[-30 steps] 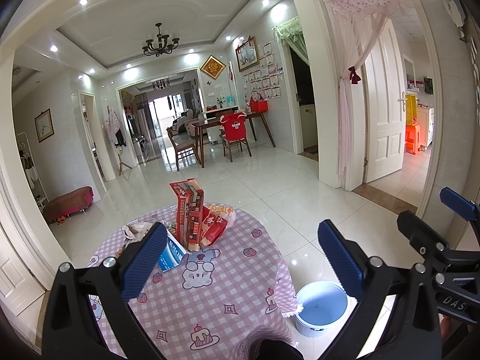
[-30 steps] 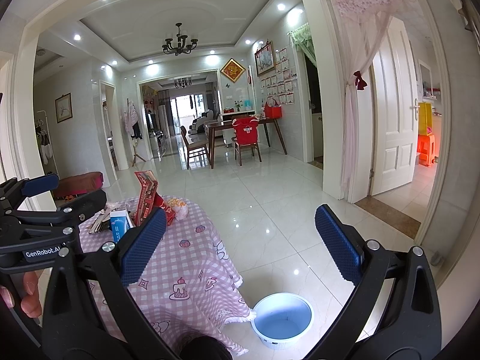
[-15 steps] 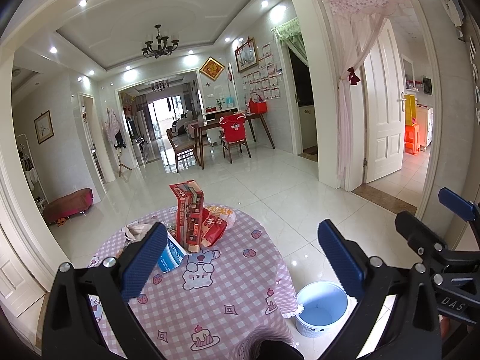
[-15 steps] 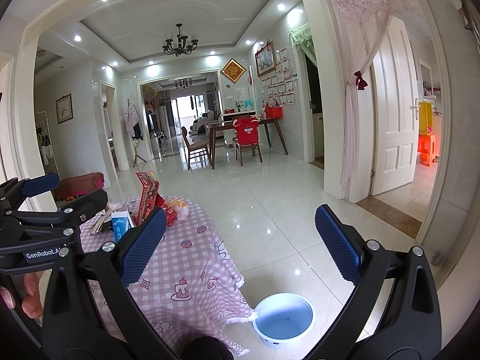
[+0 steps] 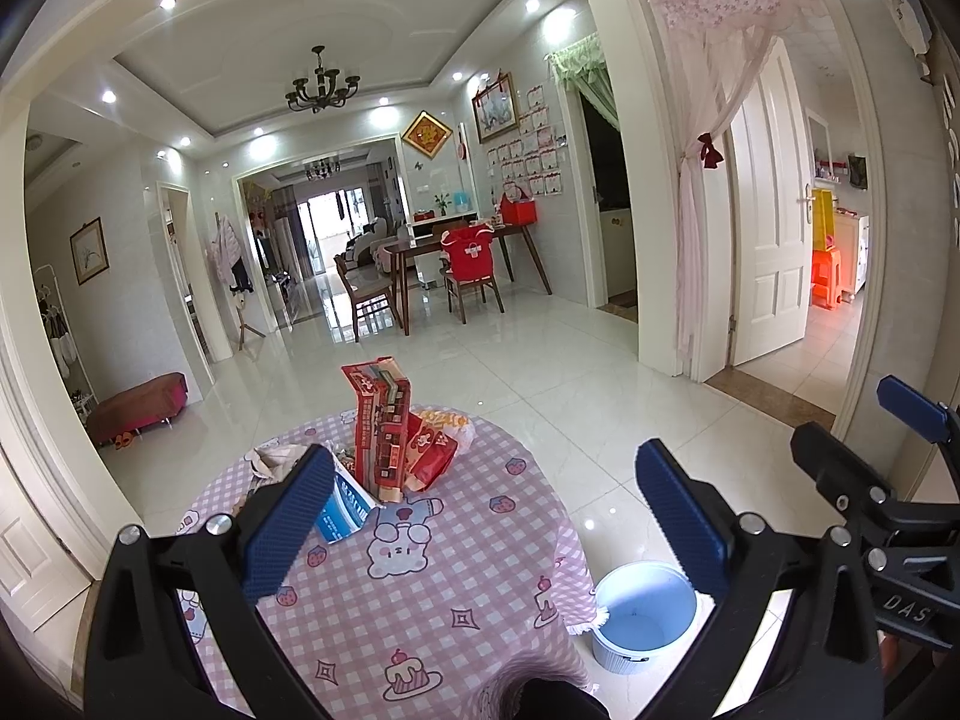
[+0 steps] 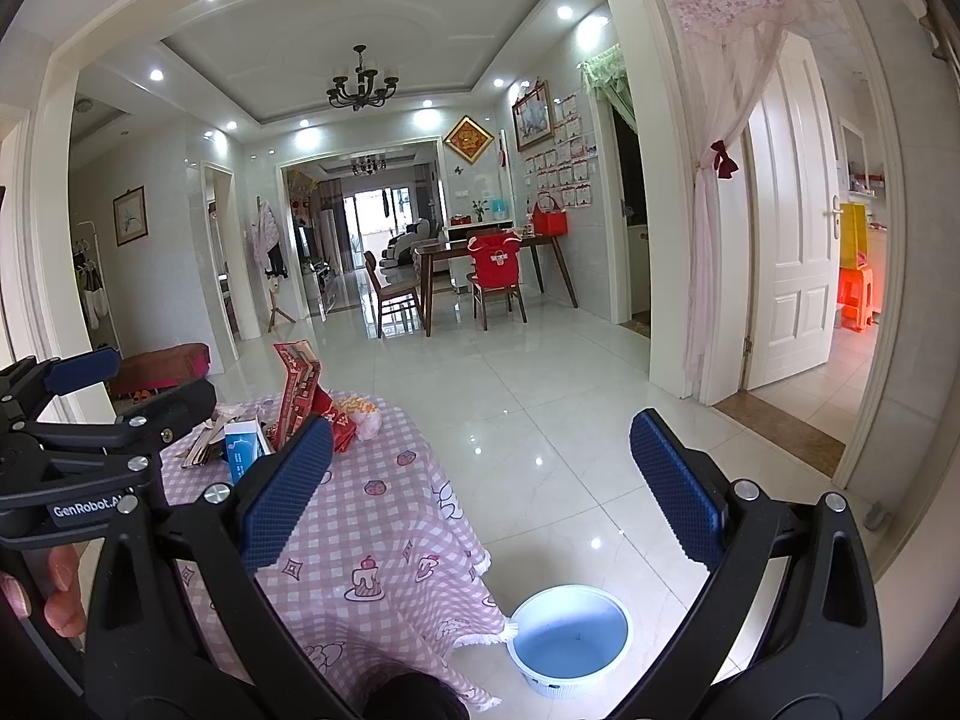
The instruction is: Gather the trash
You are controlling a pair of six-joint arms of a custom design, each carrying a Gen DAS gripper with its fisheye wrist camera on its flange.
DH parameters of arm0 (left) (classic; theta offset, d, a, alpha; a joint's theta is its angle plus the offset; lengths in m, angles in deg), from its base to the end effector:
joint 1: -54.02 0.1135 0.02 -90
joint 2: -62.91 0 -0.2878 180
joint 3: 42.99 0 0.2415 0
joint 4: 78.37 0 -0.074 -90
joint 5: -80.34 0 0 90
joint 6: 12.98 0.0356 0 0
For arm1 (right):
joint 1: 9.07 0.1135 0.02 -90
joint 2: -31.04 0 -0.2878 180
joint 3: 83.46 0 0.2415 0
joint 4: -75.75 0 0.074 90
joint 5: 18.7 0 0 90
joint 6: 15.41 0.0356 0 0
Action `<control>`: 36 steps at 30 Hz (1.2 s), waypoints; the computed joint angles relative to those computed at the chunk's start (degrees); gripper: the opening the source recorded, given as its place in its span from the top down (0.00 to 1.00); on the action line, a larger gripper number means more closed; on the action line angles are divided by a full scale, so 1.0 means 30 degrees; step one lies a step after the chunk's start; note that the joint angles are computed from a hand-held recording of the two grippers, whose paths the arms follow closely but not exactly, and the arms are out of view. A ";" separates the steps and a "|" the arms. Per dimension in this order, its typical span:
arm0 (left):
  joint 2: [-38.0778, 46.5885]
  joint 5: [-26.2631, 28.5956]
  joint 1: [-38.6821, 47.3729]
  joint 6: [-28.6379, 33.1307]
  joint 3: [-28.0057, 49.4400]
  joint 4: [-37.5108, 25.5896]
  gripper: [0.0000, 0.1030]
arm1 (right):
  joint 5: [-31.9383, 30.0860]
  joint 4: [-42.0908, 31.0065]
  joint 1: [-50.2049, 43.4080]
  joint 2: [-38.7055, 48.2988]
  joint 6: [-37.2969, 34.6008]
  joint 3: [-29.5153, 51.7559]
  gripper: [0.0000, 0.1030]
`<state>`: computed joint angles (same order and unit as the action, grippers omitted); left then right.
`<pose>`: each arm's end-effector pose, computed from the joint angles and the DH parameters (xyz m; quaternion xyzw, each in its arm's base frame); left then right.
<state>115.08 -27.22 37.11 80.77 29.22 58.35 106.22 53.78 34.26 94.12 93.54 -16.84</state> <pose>0.1653 -0.0390 0.3810 0.0654 0.8269 0.0643 0.5548 0.1803 0.1421 0.3524 0.0081 0.7934 0.0801 0.6033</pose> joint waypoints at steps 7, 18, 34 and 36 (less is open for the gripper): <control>0.0098 0.0355 0.0352 0.0114 -0.0131 -0.0053 0.04 | -0.1104 0.0123 -0.0590 0.0627 0.0229 0.0263 0.06; 0.1650 0.1972 0.2129 0.0637 -0.0329 0.0784 0.04 | -0.1530 -0.0060 -0.0870 0.2197 0.0535 0.1175 0.06; 0.9674 0.6489 1.0037 0.0763 0.1536 0.3587 0.04 | -0.5466 0.0644 -0.2129 1.1307 0.0167 0.7415 0.06; 1.1514 0.6883 1.0832 0.0578 0.2560 0.3818 0.04 | -0.6289 0.0467 -0.2359 1.3075 0.0110 0.9131 0.06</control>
